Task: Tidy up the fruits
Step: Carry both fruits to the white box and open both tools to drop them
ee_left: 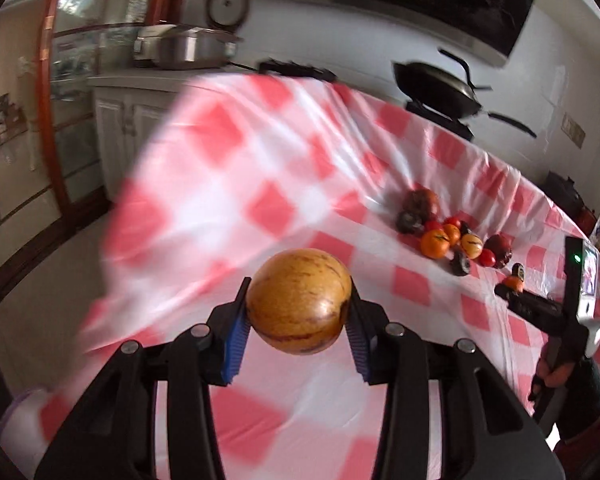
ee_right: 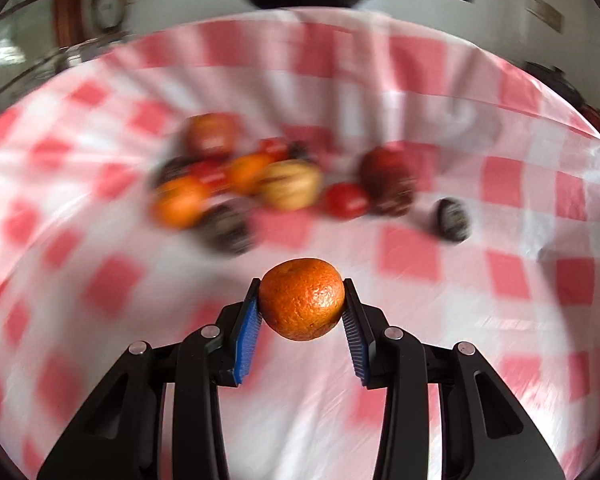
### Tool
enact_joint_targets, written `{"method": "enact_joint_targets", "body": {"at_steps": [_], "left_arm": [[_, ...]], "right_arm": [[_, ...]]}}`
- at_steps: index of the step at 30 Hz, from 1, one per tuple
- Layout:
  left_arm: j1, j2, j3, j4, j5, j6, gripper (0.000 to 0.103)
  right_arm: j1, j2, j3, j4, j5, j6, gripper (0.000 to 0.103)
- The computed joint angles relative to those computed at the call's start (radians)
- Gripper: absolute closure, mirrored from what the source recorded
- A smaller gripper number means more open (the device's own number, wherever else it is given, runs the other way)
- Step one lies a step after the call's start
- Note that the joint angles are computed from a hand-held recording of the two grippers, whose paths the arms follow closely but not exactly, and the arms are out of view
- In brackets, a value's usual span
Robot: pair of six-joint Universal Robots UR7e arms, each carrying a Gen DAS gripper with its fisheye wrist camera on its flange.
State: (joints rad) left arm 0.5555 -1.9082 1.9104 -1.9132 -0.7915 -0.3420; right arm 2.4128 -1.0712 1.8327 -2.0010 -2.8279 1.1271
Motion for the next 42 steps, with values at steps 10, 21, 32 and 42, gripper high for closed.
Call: {"method": "enact_joint_targets", "body": {"at_steps": [10, 21, 32, 42], "left_arm": [[-0.078, -0.279, -0.115, 0.504, 0.139, -0.168, 0.06], [-0.154, -0.413, -0.32, 1.176, 0.183, -0.487, 0.06], [0.311, -0.455, -0.175, 0.9, 0.106, -0.113, 0.059], [0.631, -0.403, -0.045, 0.62, 0.081, 0.125, 0.059]], "right_arm": [[0.185, 0.261, -0.163, -0.382, 0.218, -0.358, 0.064], [0.273, 0.522, -0.409, -0.467, 0.476, -0.617, 0.064], [0.302, 0.802, -0.662, -0.266, 0.818, -0.863, 0.064], [0.24, 1.016, -0.893, 0.144, 0.808, -0.792, 0.064]]}}
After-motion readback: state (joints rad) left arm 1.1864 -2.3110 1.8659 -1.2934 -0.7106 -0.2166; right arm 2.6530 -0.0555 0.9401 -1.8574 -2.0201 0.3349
